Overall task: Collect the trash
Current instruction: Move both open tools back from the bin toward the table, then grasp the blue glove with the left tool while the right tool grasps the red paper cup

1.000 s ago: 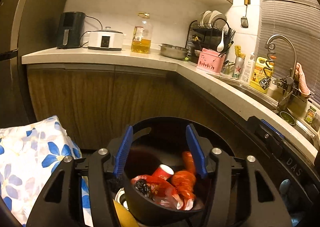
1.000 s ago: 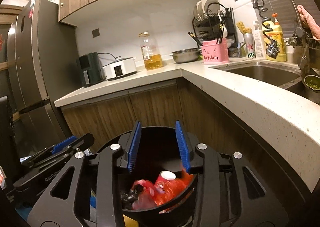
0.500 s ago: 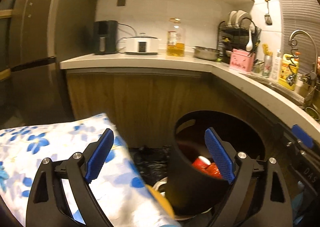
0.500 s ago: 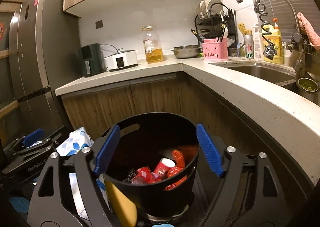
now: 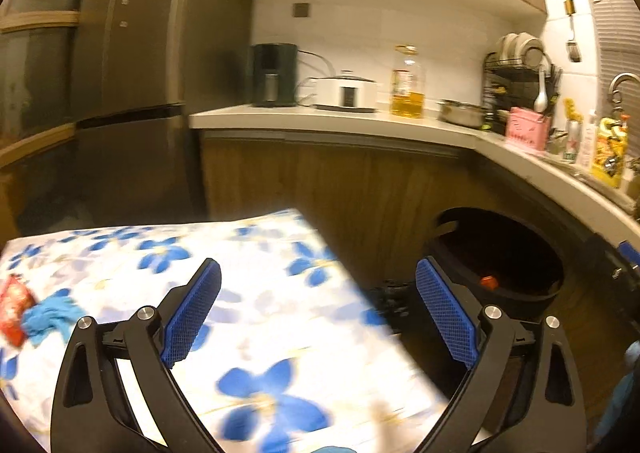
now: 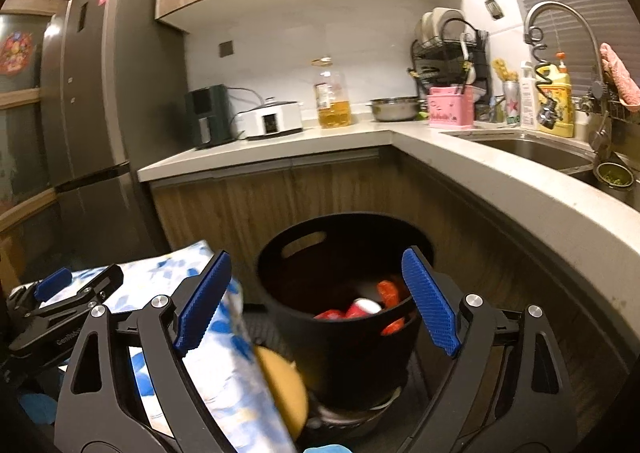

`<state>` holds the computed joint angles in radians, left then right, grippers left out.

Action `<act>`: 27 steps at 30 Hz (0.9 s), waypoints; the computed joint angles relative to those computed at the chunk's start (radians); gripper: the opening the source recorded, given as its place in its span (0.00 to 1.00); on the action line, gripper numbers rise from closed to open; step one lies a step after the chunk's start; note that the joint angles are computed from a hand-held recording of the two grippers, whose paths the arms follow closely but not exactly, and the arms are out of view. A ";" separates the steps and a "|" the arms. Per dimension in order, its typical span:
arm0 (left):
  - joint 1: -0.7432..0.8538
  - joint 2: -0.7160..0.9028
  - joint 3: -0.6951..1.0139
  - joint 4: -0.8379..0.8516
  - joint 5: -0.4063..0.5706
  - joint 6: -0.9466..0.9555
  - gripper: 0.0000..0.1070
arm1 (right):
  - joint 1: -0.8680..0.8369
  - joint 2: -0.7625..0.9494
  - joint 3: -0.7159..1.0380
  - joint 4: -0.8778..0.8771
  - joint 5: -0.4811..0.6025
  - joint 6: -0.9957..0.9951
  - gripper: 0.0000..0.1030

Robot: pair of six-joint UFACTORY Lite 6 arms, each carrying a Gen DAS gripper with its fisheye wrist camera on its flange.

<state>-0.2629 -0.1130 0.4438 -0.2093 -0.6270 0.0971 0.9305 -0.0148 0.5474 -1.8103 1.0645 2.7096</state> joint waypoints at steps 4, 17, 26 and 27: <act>0.183 -0.002 -0.085 0.051 -0.083 0.021 0.88 | 0.079 0.124 0.101 0.009 -0.007 0.019 0.83; 0.806 0.412 0.254 0.369 -0.017 -0.065 0.75 | 0.189 0.453 0.509 -0.015 -0.087 -0.068 0.83; 0.842 0.557 0.437 0.395 0.135 -0.095 0.69 | 0.196 0.561 0.671 -0.037 -0.150 -0.111 0.83; 0.838 0.573 0.454 0.384 0.149 -0.087 0.68 | 0.194 0.564 0.676 -0.042 -0.155 -0.108 0.83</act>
<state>0.5750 0.4597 0.8976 0.1748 -0.4778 0.0103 1.1248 0.5497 1.2231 -1.8521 0.9094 2.6018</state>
